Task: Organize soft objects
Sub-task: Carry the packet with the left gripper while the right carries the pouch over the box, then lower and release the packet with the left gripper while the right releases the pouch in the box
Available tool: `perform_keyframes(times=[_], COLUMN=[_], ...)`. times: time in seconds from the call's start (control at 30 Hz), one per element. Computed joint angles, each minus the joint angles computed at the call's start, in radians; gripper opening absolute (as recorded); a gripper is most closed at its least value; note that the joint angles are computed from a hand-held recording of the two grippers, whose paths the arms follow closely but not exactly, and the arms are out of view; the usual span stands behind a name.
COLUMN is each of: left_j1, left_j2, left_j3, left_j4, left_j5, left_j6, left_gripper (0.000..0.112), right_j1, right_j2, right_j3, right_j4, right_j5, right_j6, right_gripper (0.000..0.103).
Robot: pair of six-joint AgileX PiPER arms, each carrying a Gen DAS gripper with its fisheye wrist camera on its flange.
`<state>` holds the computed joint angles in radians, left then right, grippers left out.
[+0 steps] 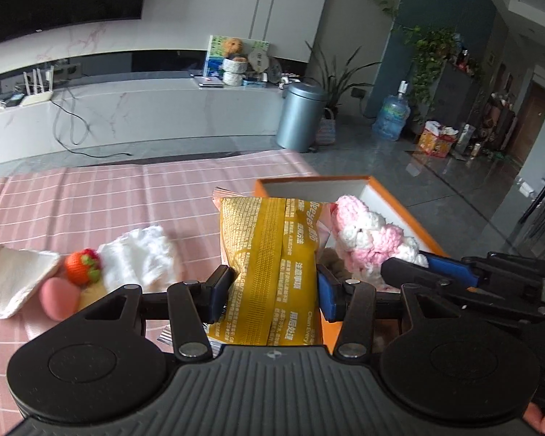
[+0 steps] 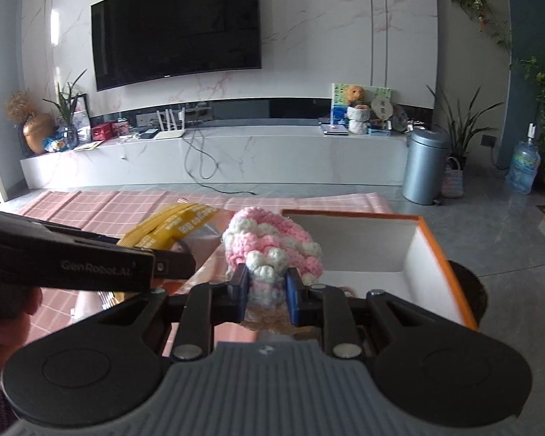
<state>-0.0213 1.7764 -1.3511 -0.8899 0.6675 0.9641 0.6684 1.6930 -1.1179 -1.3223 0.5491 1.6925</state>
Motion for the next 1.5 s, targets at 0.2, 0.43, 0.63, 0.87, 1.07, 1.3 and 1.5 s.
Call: perform_keyframes(times=[0.2,0.43,0.63,0.87,1.07,1.3,1.5], left_j1=[-0.123,-0.256,-0.347,-0.399,-0.409,-0.426,-0.443], left_j2=[0.079,0.244,0.391,0.514,0.575,0.610,0.630], left_j3=[-0.147,-0.377,-0.559,-0.709,-0.778,-0.811,-0.835], left_j4=[0.083,0.260,0.461,0.600,0.646,0.690,0.729], left_j5=[0.031,0.061,0.104,0.151,0.192,0.217,0.242], left_j6=[-0.158,-0.409,-0.607,-0.723,-0.748,-0.769,-0.767], left_gripper=[0.056,0.056,0.056,0.056,0.056,0.056,0.057], right_j1=[-0.125,-0.304,-0.395,-0.429,-0.436,-0.437,-0.432], right_j2=[-0.055,-0.031,0.090,0.201,0.261,0.322,0.364], right_j3=[0.021,0.025,-0.050,-0.130,-0.151,-0.215,-0.301], right_j4=[0.094,0.284,0.414,0.415,0.350,0.440,0.595], right_j5=[-0.009,-0.140,-0.178,-0.170,-0.180,-0.145,-0.065], right_j6=[-0.210,-0.508,-0.751,-0.918,-0.948,-1.099,-1.298], right_gripper=[0.020,0.020,0.020,0.020,0.021,0.022,0.027])
